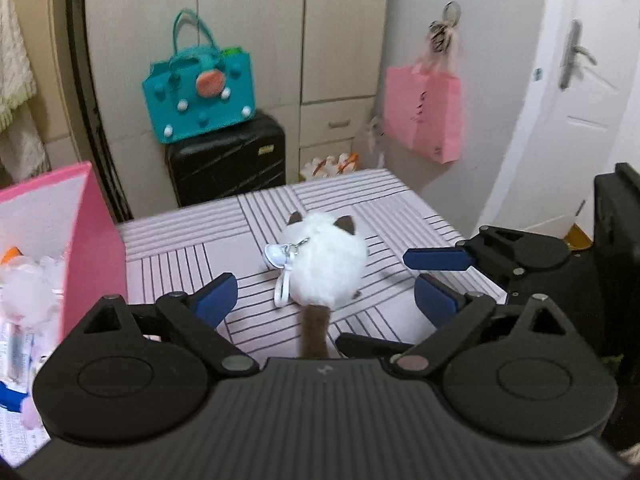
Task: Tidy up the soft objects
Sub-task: 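Close the left gripper on the white cat plush while the right tool presses its other side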
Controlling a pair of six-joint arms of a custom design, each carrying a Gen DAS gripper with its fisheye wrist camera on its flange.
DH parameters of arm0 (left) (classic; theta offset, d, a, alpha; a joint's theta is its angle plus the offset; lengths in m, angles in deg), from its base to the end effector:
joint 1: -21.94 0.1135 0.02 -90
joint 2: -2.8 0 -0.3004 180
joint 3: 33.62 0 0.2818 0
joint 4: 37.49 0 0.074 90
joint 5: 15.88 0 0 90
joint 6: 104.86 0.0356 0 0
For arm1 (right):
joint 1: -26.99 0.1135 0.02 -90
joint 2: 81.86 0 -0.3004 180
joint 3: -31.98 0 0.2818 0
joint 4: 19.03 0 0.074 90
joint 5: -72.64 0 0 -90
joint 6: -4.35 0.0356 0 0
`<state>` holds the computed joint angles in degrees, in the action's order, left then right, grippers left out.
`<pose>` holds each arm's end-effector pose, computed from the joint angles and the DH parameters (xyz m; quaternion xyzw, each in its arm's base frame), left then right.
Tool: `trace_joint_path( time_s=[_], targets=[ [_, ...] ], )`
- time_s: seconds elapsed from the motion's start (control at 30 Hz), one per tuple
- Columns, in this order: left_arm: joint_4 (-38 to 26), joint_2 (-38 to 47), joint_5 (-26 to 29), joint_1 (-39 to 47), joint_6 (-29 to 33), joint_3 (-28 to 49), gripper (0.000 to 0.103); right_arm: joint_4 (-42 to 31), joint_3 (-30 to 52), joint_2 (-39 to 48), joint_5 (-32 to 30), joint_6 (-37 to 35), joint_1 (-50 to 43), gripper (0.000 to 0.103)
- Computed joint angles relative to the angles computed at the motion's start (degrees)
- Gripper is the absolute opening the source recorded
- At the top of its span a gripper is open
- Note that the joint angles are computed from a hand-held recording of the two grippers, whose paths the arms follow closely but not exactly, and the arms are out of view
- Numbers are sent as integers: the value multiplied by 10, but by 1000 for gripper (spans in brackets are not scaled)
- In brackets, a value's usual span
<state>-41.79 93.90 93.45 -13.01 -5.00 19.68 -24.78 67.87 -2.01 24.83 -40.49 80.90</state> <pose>0.2623 -0.1977 0.1690 0.4064 0.8069 -0.2367 0.3573 0.1576 0.1757 0.1370 0.0568 0.8828 0.0252 0.4656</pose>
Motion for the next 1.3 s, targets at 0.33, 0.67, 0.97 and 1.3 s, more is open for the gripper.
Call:
trace_joint_path(
  time_s=[0.33,0.67,0.97,1.3],
  targets=[
    [-36,140,18,0,-92,121,87,62,21,76,-52,-85,-84,93],
    [-2,177,-3,-5,-82,137,79,138,32,121,-70,-196,-124,95],
    [4,205,20,-6,-80,150,77,173,12,119,-72,-183,-126,91],
    [16,195,9,-21,-102,130,61,198,-7,113,-76,-167,-118,83]
  ],
)
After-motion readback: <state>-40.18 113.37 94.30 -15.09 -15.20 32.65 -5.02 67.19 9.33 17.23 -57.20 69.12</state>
